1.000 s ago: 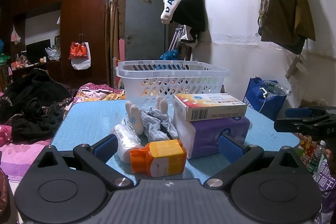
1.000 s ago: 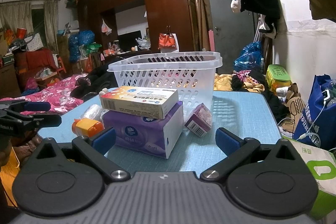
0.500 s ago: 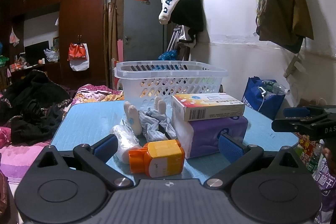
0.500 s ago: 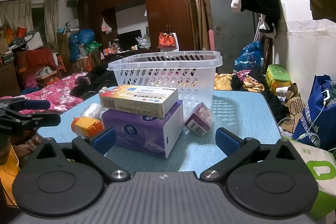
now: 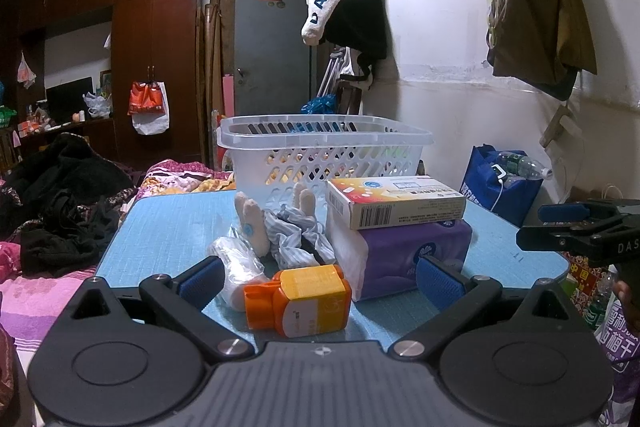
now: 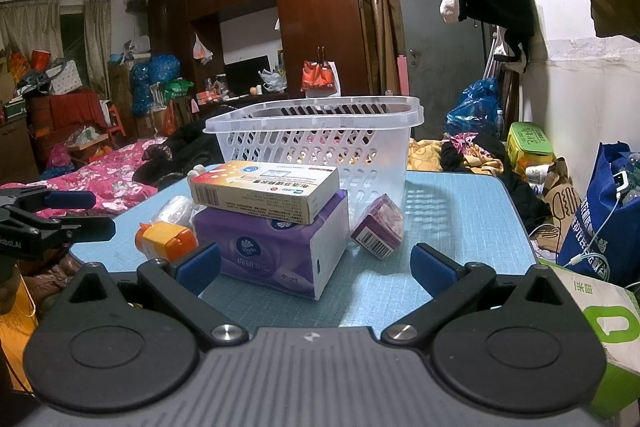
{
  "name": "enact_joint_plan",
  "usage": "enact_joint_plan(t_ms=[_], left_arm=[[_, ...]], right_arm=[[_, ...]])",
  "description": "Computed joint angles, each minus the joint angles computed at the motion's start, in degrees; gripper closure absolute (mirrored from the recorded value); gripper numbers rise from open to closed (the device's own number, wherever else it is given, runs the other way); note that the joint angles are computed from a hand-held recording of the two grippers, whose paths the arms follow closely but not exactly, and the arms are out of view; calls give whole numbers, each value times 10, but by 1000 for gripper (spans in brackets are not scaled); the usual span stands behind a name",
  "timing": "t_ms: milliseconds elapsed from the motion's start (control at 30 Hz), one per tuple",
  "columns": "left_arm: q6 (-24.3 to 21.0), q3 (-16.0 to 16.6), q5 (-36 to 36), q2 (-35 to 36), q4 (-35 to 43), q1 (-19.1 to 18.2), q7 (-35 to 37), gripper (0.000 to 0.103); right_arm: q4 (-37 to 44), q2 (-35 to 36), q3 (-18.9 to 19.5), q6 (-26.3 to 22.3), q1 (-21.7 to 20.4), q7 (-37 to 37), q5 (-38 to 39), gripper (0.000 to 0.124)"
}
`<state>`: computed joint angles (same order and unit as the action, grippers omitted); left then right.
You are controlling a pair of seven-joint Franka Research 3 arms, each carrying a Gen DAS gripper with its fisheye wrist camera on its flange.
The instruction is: Organize objects
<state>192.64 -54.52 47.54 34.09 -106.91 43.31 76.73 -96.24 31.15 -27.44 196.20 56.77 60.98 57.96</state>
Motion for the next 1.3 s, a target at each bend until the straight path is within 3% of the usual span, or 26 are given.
enact_joint_plan(t_ms=[667, 1033, 1100, 1200, 1300], left_arm=[[0, 2, -1, -1, 0, -2, 0, 0], [-7, -17, -12, 10, -2, 10, 22, 0], [8, 6, -19, -3, -4, -8, 18, 0], [30, 34, -10, -12, -2, -27, -2, 0], [87, 104, -32, -37, -6, -81, -9, 0]], right_arm=[[-5, 0, -10, -3, 6, 16, -14, 21], [-6, 1, -13, -4, 9, 23, -20, 21], [-6, 2, -15, -4, 10, 24, -19, 21], [-8, -2, 37, 38, -29, 20, -43, 21], [-8, 3, 87, 94, -69, 22, -76, 21]])
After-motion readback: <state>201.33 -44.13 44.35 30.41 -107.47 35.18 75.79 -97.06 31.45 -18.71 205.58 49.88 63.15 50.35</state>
